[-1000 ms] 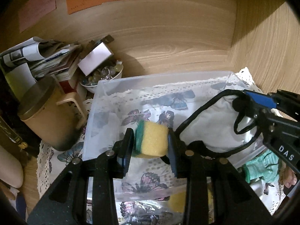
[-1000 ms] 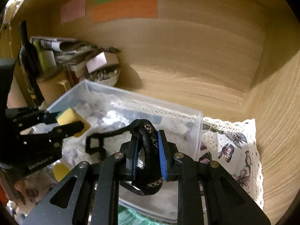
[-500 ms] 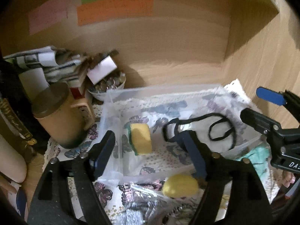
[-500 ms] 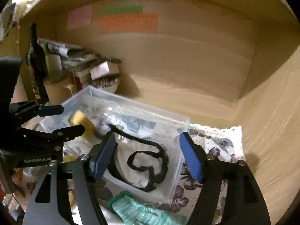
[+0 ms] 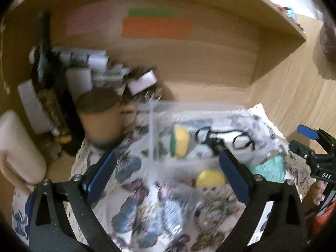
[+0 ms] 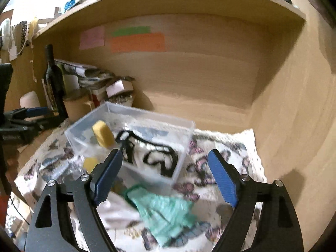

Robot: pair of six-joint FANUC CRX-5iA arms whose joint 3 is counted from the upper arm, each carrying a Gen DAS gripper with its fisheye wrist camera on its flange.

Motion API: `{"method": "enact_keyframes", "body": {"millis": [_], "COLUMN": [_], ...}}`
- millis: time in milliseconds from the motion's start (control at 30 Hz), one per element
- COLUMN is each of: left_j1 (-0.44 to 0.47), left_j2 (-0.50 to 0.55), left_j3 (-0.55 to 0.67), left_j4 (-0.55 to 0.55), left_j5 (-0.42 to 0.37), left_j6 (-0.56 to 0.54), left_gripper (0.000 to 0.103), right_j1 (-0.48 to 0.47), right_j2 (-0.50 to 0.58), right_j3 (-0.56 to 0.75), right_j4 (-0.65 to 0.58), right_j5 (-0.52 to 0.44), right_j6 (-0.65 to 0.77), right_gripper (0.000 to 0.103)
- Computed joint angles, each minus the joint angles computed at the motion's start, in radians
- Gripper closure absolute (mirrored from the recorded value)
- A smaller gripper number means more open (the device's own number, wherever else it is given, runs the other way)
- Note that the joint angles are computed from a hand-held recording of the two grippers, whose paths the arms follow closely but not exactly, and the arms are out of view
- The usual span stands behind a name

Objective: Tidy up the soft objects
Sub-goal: 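Grasp the clear bag with grey item using the left gripper while the right grasps the green knit cloth, then lower the bag into the clear box and release while the right gripper drops the green cloth in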

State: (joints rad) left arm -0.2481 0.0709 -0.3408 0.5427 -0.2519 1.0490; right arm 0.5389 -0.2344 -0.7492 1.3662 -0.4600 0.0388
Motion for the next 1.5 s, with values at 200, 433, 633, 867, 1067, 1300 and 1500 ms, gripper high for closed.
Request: {"method": "enact_keyframes", "body": {"millis": [200,433,633,867,1067,1300,1500], "left_j1": [0.048,0.021,0.005,0.013,0.007,-0.003,-0.023], "left_j2": [0.037,0.063,0.093,0.12,0.084,0.014,-0.039], "left_j3": [-0.018,-0.047,-0.008,0.001,-0.028,-0.084,-0.125], "left_j4": [0.01,0.015,-0.058,-0.046,-0.079,-0.019,0.108], "left_j5": [-0.11,-0.095,-0.128,-0.148,-0.108,-0.034,0.037], "left_j6": [0.026,-0.013,0.013,0.008,0.028,-0.017,-0.127], "left_gripper": [0.004,0.005,0.031,0.057,0.07,0.073,0.073], "right_j1": [0.043,0.044,0.041,0.032,0.027,-0.007,-0.059], "right_j2": [0.0,0.02,0.051,0.034,-0.016,-0.081,-0.099], "right_j3": [-0.017,-0.031,-0.013,-0.045,-0.083,-0.105,-0.102], "right_j4": [-0.175,-0.284,-0.388,-0.3,-0.155,-0.011,0.172], "right_j5": [-0.046,-0.021,0.007,0.027,0.0,0.02,0.071], "right_j6": [0.083,0.104,0.165,0.1,-0.006,-0.138,-0.258], "right_gripper": [0.021,0.021,0.035,0.07,0.083,0.083,0.083]}}
